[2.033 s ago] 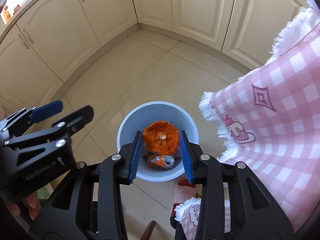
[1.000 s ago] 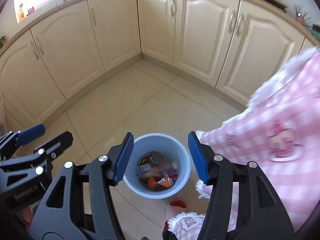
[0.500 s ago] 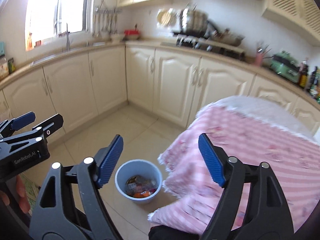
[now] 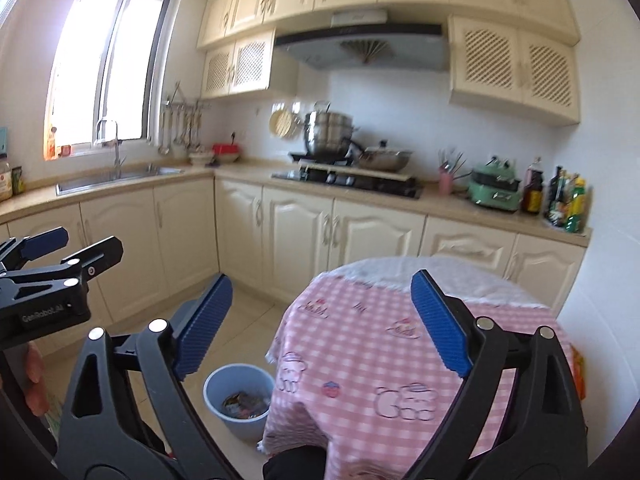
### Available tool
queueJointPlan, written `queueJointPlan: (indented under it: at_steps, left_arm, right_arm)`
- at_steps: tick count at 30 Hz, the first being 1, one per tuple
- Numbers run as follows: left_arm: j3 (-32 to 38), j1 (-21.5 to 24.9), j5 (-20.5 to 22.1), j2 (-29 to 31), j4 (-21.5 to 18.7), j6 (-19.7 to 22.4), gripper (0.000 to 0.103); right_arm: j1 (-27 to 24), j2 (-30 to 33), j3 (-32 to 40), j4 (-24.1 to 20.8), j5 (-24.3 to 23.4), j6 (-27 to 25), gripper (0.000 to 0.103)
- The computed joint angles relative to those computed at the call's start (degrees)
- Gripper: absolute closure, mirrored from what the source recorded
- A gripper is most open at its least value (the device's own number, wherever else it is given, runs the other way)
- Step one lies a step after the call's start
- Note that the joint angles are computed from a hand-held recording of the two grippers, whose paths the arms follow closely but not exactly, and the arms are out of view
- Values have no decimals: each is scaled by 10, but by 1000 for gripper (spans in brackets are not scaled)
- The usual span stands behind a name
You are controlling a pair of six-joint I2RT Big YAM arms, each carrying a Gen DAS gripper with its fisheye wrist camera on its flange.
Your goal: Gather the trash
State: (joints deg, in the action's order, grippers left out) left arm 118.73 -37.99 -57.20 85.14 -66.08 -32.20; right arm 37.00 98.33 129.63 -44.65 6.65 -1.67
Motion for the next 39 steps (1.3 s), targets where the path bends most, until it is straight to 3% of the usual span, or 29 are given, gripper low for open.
queueJointPlan:
  at_steps: [14, 39]
  left_arm:
    - [56, -74, -85, 30, 36, 76, 8]
    - [31, -68, -73, 18, 55, 89, 8]
  right_arm:
    - [-12, -106, -131, 104, 36, -9, 9]
    - [-13, -105, -133, 101, 27, -5, 8]
